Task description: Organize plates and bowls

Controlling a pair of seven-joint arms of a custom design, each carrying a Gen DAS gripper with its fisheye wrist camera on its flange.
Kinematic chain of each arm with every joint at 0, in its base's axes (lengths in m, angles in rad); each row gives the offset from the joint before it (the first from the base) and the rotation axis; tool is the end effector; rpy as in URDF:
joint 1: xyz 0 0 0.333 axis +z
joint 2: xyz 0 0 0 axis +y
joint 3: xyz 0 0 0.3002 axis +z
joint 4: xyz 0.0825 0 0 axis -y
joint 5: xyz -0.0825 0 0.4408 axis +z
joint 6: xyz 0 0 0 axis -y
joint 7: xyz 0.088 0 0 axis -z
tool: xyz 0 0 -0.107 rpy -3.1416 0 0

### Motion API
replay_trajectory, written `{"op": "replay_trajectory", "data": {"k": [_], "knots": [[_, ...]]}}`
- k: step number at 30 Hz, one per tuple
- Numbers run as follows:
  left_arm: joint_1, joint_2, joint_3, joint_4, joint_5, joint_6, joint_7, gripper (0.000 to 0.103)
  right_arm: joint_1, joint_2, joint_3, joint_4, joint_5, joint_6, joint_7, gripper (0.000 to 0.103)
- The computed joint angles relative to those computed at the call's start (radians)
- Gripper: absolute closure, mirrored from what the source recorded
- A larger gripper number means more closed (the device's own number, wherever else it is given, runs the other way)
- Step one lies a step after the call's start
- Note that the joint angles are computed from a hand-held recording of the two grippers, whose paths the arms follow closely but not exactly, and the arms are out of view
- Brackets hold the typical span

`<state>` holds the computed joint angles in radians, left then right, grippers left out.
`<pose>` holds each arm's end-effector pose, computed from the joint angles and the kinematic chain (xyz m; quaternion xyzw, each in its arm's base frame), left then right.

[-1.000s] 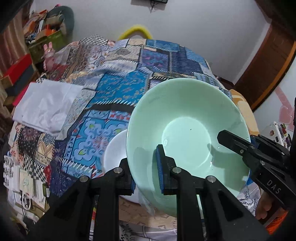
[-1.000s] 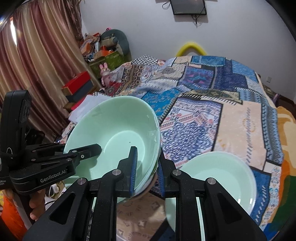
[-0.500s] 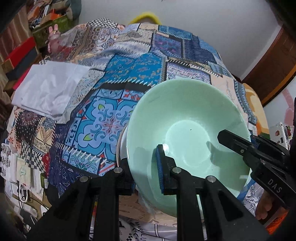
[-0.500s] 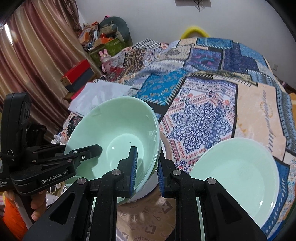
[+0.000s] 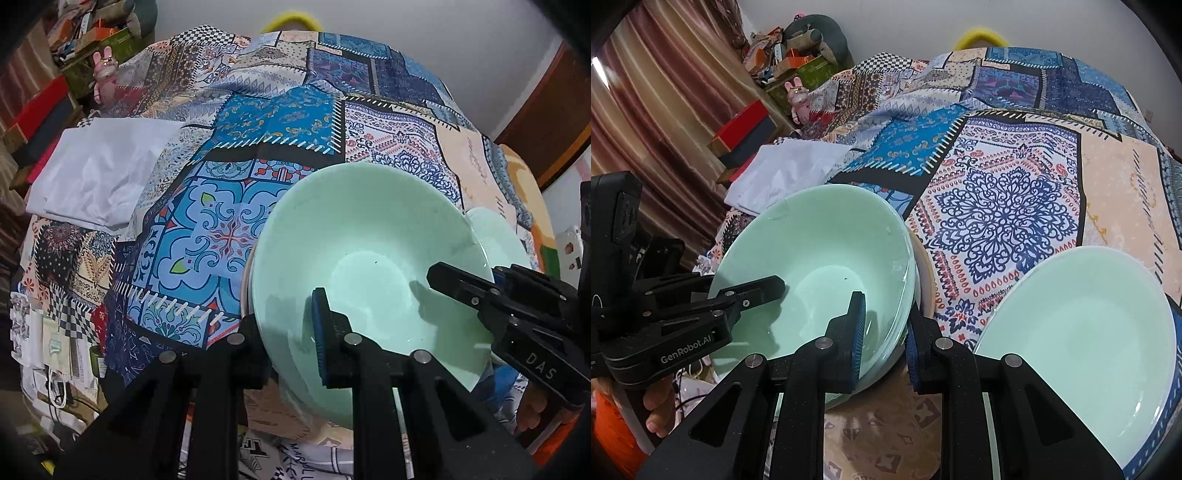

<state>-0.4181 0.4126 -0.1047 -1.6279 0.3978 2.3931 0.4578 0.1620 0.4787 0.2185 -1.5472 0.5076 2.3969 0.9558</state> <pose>0.6522 -0.3623 0.3809 -0.8022 0.5539 -0.1792 0.1326 0.7168 0.2658 0.3825 -0.8507 0.4282 0.0130 0.3046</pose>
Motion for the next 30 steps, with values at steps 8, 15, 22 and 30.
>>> {"op": "replay_trajectory", "data": {"k": [8,15,22,30], "knots": [[0.009,0.0,-0.006,0.005,-0.028,-0.003,0.015,0.085,-0.001,-0.006,-0.005,-0.014,-0.017,0.015,-0.009,0.084],[0.005,-0.006,-0.004,0.006,-0.033,-0.009,0.002,0.085,-0.003,-0.008,-0.003,-0.017,-0.019,0.015,-0.019,0.082],[0.001,-0.037,-0.001,-0.018,0.002,-0.013,-0.035,0.085,-0.009,-0.023,0.0,-0.034,-0.007,0.043,-0.037,0.081],[-0.009,-0.072,-0.002,-0.04,0.117,-0.054,-0.1,0.073,-0.017,-0.038,-0.001,-0.048,0.016,0.056,-0.064,0.078]]}}
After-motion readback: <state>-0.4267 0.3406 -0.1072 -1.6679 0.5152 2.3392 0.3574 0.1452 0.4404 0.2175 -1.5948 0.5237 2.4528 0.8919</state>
